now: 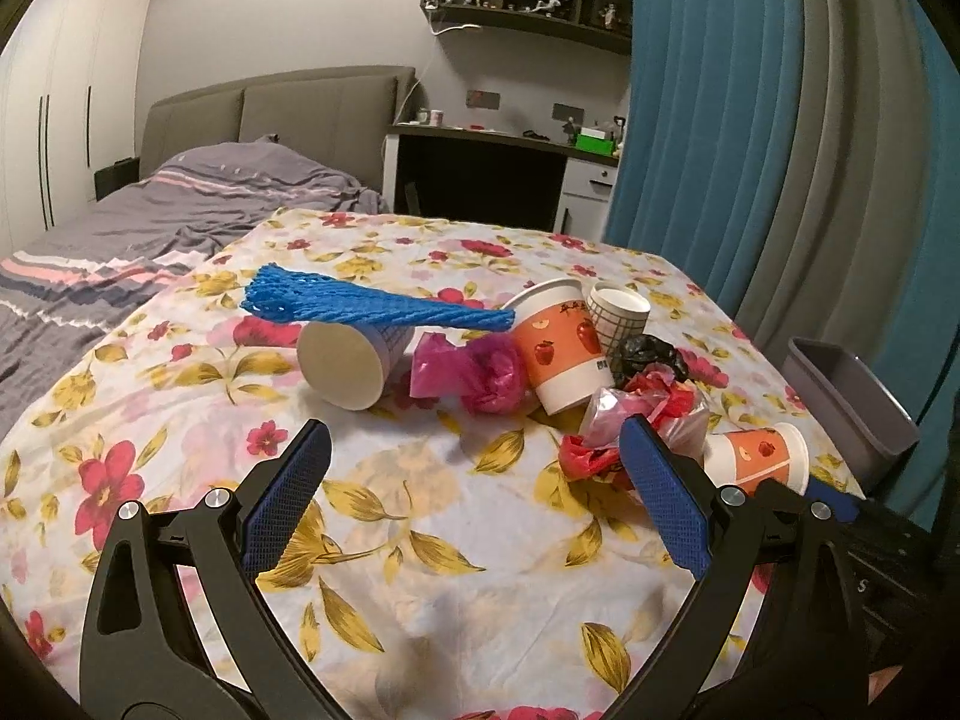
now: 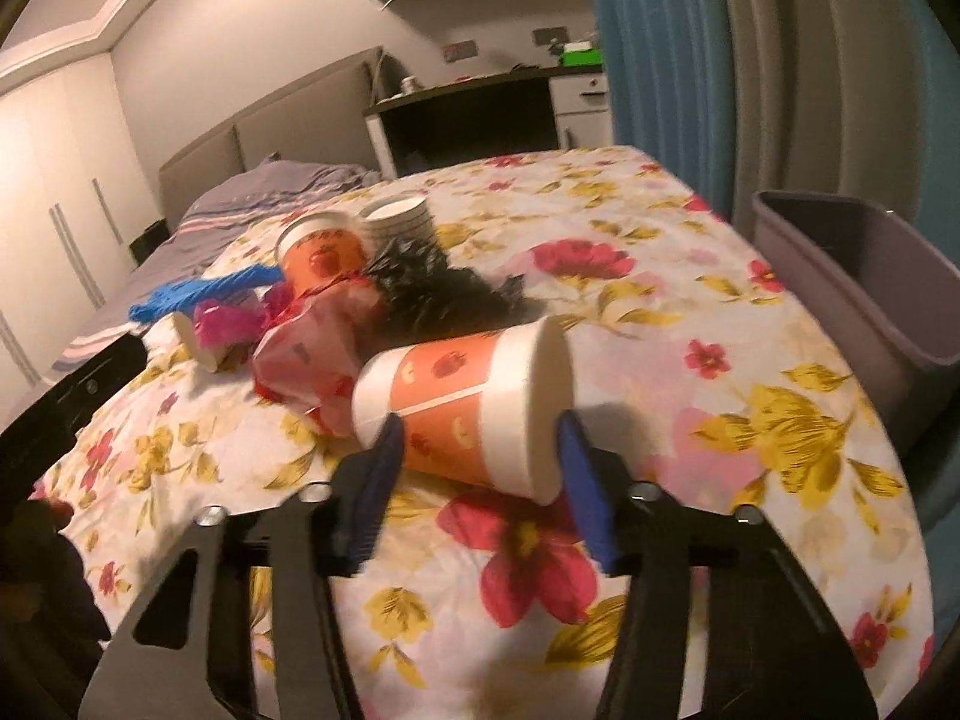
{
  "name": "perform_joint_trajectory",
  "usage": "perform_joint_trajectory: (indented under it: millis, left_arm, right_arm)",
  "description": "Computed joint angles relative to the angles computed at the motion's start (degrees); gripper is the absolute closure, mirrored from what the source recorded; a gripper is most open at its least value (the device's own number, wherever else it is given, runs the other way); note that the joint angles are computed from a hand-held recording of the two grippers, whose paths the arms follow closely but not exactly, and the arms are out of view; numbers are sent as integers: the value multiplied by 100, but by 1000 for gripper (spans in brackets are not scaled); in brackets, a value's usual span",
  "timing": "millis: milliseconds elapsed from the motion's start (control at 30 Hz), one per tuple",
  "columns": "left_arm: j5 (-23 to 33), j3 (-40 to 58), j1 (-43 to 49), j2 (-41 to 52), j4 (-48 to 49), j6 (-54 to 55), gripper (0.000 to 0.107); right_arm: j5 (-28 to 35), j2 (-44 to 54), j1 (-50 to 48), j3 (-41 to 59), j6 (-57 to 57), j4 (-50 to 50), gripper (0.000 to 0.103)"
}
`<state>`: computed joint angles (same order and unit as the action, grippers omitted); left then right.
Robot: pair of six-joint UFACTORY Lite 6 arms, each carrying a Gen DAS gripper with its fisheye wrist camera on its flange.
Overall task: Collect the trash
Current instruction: 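Move back to the bed and grasp the fallen orange paper cup's rim with the right tool, then grasp the red-and-white plastic bag with the left tool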
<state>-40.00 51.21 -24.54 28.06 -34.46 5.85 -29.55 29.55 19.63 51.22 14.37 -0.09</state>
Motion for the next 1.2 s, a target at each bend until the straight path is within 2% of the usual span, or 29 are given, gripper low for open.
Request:
perform_joint_trajectory:
  millis: [133, 200, 400, 600, 833, 933, 1033, 1100, 1133, 1200]
  left_arm:
    - [-9, 1, -9, 25, 177, -118, 12]
    - [-7, 34, -32, 68, 223, -131, 12]
    - [2, 167, -128, 234, 386, -206, 12]
    - [207, 533, -172, 521, 688, -367, 12]
    - [934, 1697, -157, 1256, 939, -235, 13]
    - [1417, 2204, -4, 1591, 1325, -487, 22]
    - [1753, 2480, 198, 1821, 2225, -1347, 37]
    - [1887, 2596, 309, 1927, 2853, -1970, 49]
    - [1893, 2612, 320, 1950, 2970, -2095, 50]
    - [1872, 2588, 358, 1950, 3250, -2360, 61]
  right_arm:
    - [-78, -110, -10, -130, 368, -611, 73]
    - [-88, -174, 10, -197, 420, -758, 87]
    - [-344, -365, 130, -575, 372, -891, 100]
    - [-654, -744, 133, -1079, 225, -706, 100]
    - [-772, -1207, -3, -1491, 127, -570, 100]
    - [-804, -1319, -71, -1601, 142, -584, 100]
    - [-818, -1344, -143, -1616, 223, -690, 100]
    - [-815, -1337, -149, -1600, 246, -701, 100]
    - [-811, -1341, -144, -1601, 247, -700, 100]
    - [-814, -1345, -142, -1601, 249, -698, 100]
